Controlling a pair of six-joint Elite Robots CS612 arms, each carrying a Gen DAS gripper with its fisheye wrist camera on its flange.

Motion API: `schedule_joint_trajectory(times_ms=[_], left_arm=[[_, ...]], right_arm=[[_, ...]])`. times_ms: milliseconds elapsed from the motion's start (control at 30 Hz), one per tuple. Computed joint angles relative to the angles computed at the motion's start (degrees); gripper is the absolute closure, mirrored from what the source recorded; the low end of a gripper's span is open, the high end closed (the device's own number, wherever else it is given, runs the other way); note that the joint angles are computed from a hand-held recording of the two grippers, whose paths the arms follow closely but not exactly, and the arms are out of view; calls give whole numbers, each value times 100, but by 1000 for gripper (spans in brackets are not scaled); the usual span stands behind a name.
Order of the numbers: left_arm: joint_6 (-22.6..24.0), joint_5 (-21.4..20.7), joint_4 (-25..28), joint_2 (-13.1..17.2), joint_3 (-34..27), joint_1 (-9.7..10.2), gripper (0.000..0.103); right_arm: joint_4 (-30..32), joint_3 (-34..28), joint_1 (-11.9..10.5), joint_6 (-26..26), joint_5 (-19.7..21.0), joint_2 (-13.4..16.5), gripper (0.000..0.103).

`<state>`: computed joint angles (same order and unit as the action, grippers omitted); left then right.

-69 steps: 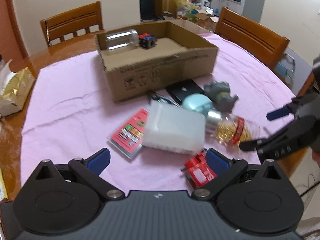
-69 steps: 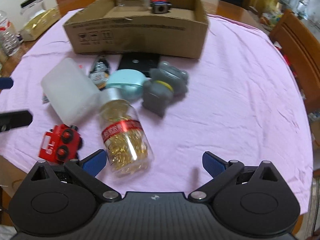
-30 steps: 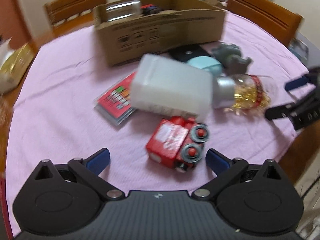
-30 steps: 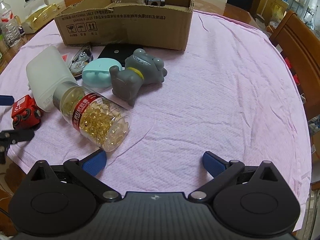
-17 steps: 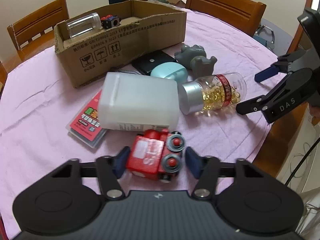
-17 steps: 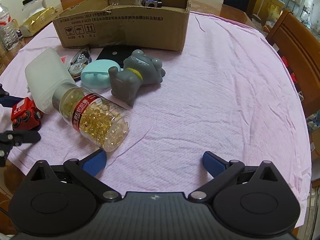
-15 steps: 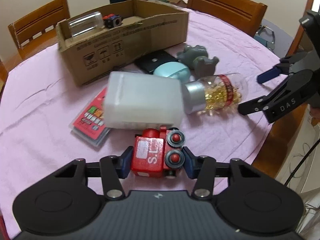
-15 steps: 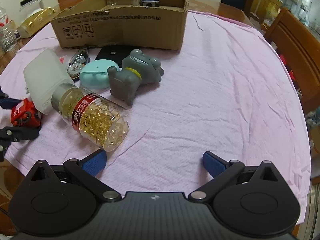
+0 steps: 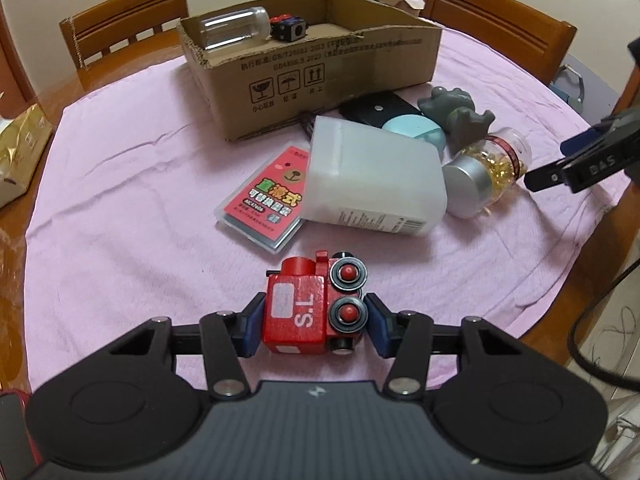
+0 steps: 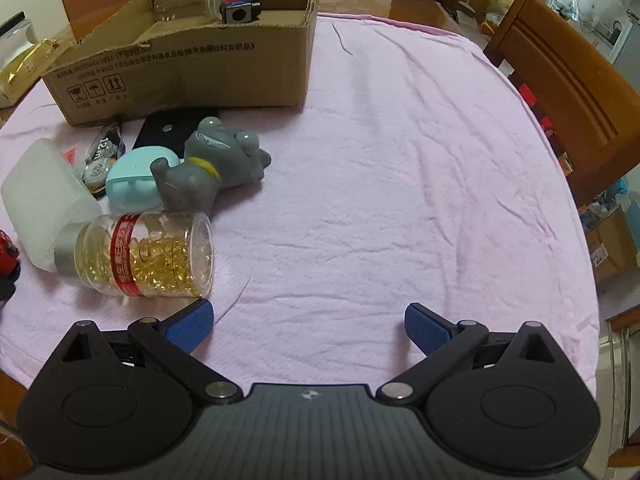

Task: Organize rigid objects
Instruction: 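Close the left tool on the red train while the right tool closes on the capsule bottle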

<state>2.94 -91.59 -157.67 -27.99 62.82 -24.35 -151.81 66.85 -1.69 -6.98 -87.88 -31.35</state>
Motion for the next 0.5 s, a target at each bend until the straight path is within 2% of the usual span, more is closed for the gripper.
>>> schedule_joint_trajectory(times_ms=[67,133,267,333,500], left_arm=[[44,-58,-10,13,-15,12,50],[88,-64,5,32,-47,21,45],[198,-126,62,53,-100,37,43],[273,-121,81,58,-118,38,42],[400,-174,77,58,-124,52,42]], right_arm=[[-127,131,-24,-59,298,-86,0],[-251,267,-49,-52,769,-165,0],[-402,272,19,42,1226,-154,0],[-366,170,90,1,1240,-94,0],[-397,-30,284,-85,745,44,0]])
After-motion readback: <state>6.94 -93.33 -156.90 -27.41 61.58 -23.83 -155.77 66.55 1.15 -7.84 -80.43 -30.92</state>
